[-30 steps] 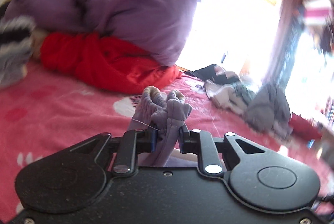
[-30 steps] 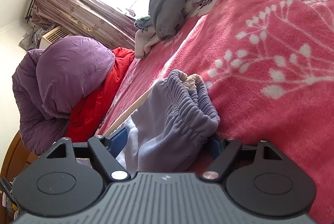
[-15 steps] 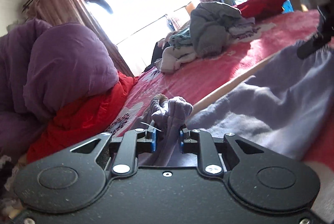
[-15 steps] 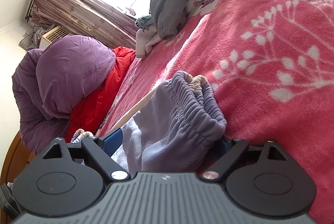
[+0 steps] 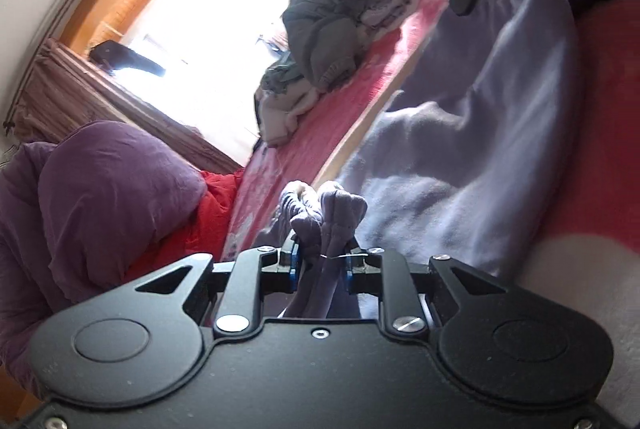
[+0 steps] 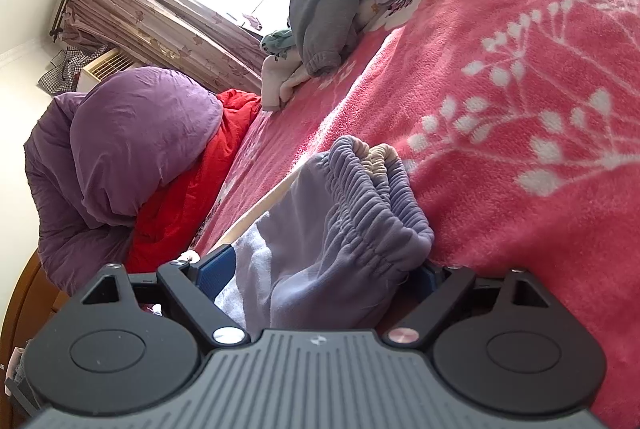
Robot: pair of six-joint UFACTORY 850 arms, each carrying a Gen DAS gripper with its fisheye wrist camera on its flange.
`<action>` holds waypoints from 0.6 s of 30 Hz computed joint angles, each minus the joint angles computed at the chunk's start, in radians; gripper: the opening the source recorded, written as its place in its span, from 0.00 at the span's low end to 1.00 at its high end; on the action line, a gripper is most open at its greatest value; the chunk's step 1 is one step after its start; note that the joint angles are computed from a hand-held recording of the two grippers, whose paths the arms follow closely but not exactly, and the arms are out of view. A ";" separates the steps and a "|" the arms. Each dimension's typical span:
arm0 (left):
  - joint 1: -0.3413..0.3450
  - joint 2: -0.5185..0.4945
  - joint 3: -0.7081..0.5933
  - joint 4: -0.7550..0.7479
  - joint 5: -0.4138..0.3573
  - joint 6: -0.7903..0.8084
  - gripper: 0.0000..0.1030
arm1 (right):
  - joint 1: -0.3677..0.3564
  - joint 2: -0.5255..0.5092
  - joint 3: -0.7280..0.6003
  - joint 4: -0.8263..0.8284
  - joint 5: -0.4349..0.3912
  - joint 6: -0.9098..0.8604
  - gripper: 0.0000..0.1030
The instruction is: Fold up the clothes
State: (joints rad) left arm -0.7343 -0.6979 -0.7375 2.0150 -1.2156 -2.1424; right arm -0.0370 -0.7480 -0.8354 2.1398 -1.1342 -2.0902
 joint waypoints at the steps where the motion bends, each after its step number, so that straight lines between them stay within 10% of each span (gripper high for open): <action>1: -0.001 0.014 0.012 0.031 0.027 0.004 0.27 | 0.000 -0.001 -0.001 0.000 0.000 -0.001 0.84; 5: 0.027 0.164 0.101 0.222 0.204 -0.119 0.52 | 0.000 -0.002 -0.003 -0.003 0.000 -0.002 0.84; 9: 0.123 0.310 0.194 0.461 0.275 -0.455 0.52 | -0.001 -0.004 -0.005 -0.007 0.000 -0.001 0.84; 13: 0.213 0.294 0.167 0.359 0.247 -0.640 0.26 | -0.002 -0.004 -0.007 -0.010 0.000 0.001 0.84; 18: 0.250 0.219 0.076 0.355 0.405 -0.597 0.23 | 0.002 -0.002 -0.006 -0.004 0.007 -0.010 0.85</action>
State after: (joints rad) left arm -0.4840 -0.4786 -0.6616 2.3703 -0.8101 -2.7394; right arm -0.0350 -0.7498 -0.8416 2.1354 -1.1276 -2.0999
